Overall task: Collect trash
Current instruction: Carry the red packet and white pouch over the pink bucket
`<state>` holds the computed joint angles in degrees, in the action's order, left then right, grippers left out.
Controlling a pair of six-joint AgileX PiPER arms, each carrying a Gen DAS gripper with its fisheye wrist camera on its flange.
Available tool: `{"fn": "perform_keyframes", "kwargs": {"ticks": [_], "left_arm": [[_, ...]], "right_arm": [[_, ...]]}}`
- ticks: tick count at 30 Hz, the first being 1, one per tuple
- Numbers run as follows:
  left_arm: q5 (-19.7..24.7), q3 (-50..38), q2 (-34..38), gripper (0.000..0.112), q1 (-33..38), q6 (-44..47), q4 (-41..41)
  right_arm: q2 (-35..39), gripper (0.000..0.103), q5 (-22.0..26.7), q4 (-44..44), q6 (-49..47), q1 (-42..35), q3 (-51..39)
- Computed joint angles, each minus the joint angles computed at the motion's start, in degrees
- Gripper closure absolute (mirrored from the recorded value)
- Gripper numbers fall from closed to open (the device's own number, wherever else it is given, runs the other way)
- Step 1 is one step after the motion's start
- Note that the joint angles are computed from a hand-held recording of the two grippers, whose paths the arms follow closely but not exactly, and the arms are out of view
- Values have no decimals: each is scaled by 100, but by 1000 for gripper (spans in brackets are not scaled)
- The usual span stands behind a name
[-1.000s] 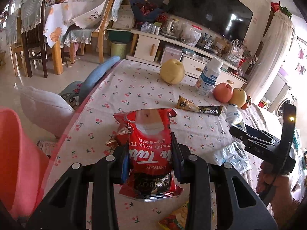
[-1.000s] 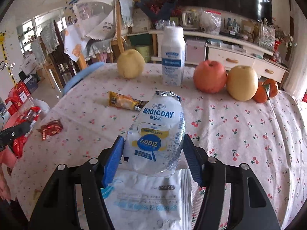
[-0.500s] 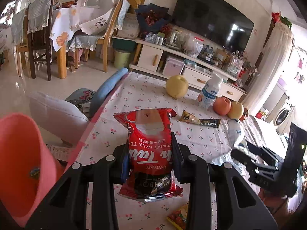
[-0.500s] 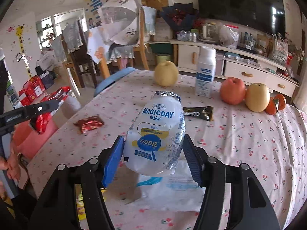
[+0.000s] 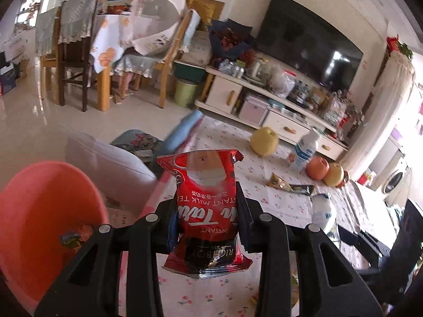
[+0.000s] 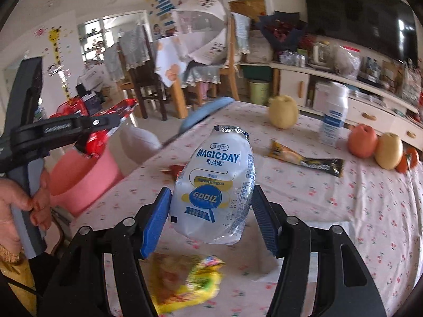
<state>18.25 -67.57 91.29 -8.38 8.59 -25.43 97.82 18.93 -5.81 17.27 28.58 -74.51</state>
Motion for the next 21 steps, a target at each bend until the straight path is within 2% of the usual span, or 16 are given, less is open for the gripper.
{"fn": "perform_keyframes", "kwargs": {"ticks": [9, 12, 17, 21], "left_arm": [[134, 232, -344, 75, 1081, 637, -786], [146, 280, -402, 75, 1443, 506, -691], [235, 333, -414, 75, 2108, 675, -1000], [307, 312, -355, 75, 2459, 512, -873]], "right_arm": [[618, 40, 440, -163, 199, 760, -1164], [978, 40, 713, -112, 88, 1031, -1822], [1749, 40, 1349, -58, -193, 1484, -3267], [2676, 40, 2125, 72, -493, 1770, -4944]]}}
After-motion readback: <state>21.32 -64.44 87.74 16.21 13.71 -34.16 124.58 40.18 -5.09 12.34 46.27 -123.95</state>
